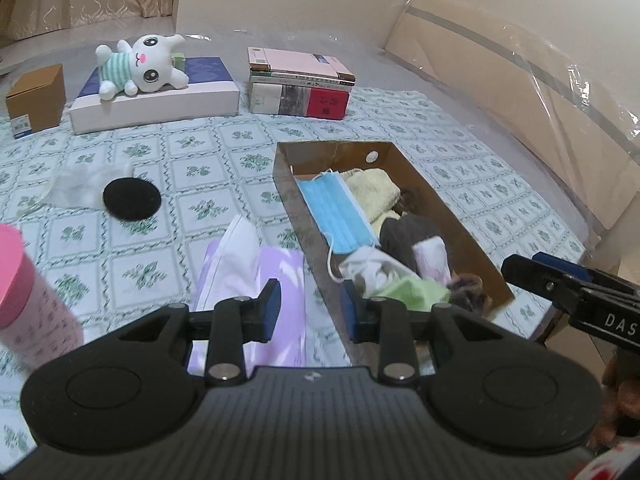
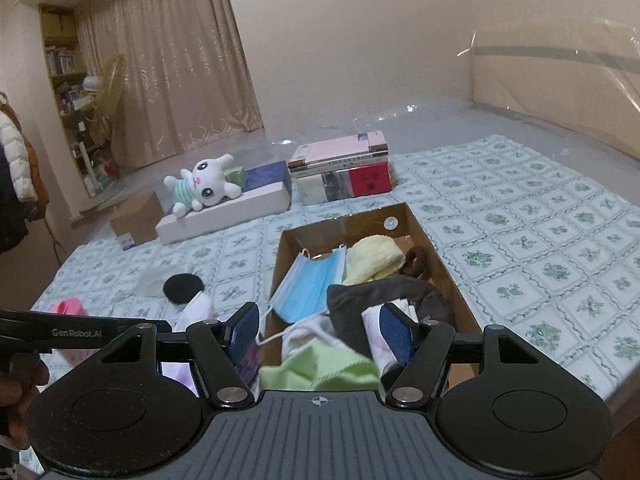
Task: Organize soft objects
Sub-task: 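Withdraw both grippers from the box toward the black sponge and mesh bag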
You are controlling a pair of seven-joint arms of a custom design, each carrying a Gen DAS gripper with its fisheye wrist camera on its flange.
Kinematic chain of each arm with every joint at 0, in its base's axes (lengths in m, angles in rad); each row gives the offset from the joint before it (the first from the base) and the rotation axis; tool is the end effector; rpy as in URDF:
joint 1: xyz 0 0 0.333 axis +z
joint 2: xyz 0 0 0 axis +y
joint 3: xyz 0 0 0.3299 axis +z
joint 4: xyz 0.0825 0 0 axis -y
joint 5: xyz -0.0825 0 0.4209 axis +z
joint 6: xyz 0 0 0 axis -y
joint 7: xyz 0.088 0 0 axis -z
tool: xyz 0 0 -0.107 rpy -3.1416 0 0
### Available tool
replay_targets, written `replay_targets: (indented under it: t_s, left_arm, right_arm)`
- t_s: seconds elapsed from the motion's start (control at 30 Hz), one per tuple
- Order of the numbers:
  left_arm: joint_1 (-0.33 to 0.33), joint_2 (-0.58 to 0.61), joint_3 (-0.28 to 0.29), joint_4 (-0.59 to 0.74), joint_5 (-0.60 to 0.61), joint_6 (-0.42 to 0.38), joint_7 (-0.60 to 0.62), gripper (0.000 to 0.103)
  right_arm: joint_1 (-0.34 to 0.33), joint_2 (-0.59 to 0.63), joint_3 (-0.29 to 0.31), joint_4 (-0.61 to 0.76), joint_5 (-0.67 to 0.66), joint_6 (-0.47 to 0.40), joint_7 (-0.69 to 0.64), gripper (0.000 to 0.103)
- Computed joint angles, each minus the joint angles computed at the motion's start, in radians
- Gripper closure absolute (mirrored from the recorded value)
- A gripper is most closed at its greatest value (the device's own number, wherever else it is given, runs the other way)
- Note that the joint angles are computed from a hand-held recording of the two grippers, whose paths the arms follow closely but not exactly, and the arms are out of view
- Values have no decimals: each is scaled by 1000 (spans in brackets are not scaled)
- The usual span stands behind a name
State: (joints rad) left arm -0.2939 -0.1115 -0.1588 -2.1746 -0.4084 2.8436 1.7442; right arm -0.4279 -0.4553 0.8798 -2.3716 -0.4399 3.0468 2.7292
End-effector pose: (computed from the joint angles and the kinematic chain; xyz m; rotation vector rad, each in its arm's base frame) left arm 0.5396 -0.2423 0.5254 -1.5984 2.1450 -1.0780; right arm 0.4423 0.3000 0.5264 -1.4146 1.6533 -0.6760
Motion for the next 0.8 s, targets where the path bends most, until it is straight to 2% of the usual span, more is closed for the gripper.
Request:
replay_targets:
  t_s: [0.37, 0.67, 0.8]
  left_arm:
    - [-71, -161, 63, -160, -22, 30, 31, 69]
    - [-120, -241, 123, -238, 8, 41, 28, 52]
    - [-126, -266, 141, -264, 30, 44, 19, 50]
  right_arm:
    - [157, -61, -63, -24, 8, -117, 51, 36]
    - [276, -28, -126, -15, -60, -173, 110, 36]
    - [308, 1, -143, 7, -111, -195, 138, 36]
